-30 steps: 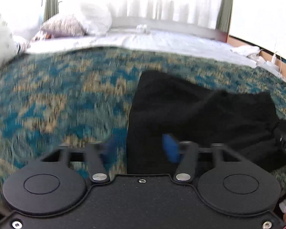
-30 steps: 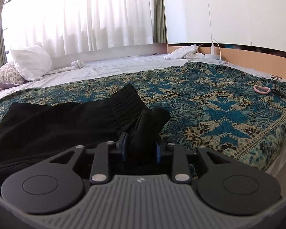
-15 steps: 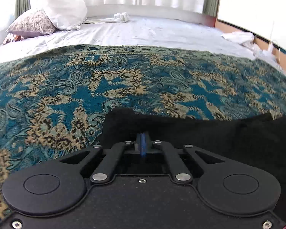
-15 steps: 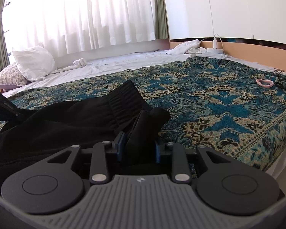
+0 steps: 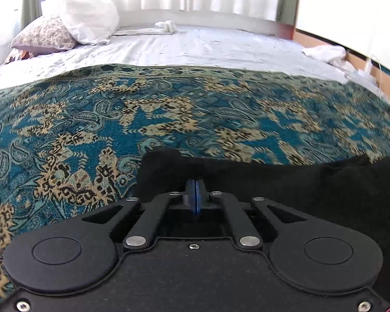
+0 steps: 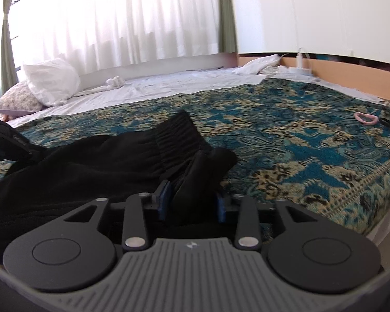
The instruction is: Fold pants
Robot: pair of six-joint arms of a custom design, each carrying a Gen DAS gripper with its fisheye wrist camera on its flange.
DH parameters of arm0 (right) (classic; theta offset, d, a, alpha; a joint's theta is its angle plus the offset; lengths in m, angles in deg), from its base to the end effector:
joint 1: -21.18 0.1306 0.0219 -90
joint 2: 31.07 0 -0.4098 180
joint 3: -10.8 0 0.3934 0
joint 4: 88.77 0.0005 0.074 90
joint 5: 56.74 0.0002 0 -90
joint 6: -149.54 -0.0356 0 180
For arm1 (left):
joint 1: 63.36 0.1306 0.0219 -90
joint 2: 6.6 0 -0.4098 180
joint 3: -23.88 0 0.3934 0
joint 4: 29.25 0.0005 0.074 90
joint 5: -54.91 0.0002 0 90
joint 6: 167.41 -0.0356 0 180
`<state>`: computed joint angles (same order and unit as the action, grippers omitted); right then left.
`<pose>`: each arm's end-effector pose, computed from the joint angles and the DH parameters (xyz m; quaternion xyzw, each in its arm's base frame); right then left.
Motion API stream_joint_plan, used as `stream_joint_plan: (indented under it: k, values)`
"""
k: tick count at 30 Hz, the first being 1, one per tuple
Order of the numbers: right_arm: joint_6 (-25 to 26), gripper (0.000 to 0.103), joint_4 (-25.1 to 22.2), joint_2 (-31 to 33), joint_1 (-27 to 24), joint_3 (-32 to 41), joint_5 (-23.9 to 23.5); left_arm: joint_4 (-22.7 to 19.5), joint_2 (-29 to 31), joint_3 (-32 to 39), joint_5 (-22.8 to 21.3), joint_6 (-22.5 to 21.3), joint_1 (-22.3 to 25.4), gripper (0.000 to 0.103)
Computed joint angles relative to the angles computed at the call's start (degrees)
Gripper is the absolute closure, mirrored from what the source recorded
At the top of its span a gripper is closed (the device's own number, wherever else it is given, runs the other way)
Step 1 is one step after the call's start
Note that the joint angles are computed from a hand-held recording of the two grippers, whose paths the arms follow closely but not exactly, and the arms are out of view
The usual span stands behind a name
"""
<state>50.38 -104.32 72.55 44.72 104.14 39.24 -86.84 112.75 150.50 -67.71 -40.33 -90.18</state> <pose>0.5553 0.2373 0.4108 -0.0784 0.8429 0.1069 0.5214 0.6146 -0.2898 0.4574 -0.1757 0.8907 0.0518 0.4162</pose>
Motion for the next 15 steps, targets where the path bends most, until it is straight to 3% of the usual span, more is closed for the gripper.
stream_joint_plan:
  k: [1, 3, 8, 12, 15]
  values:
    - [0.05, 0.041, -0.57, -0.15, 0.01, 0.21, -0.54, -0.29, -0.28, 0.03, 0.28, -0.09, -0.29, 0.086]
    - [0.43, 0.036, -0.76, -0.97, 0.21, -0.25, -0.18, -0.45, -1.25, -0.74, -0.09, 0.59, -1.18, 0.064]
    - [1.93, 0.031, 0.66, -3.49, 0.88, -2.75, 1.77, -1.55, -4.48, -5.15, -4.23, 1.90, -4.63, 0.058]
    - [4.38, 0.029, 3.76, -5.27, 1.81, -4.77, 4.07, -0.64, -8.44, -11.34, -9.21, 6.90, -8.17, 0.053]
    - [6.66, 0.029, 7.23, -5.93, 2.77, -5.81, 3.11, -0.70, -10.51, -14.77, -13.33, 10.52, -10.70, 0.053]
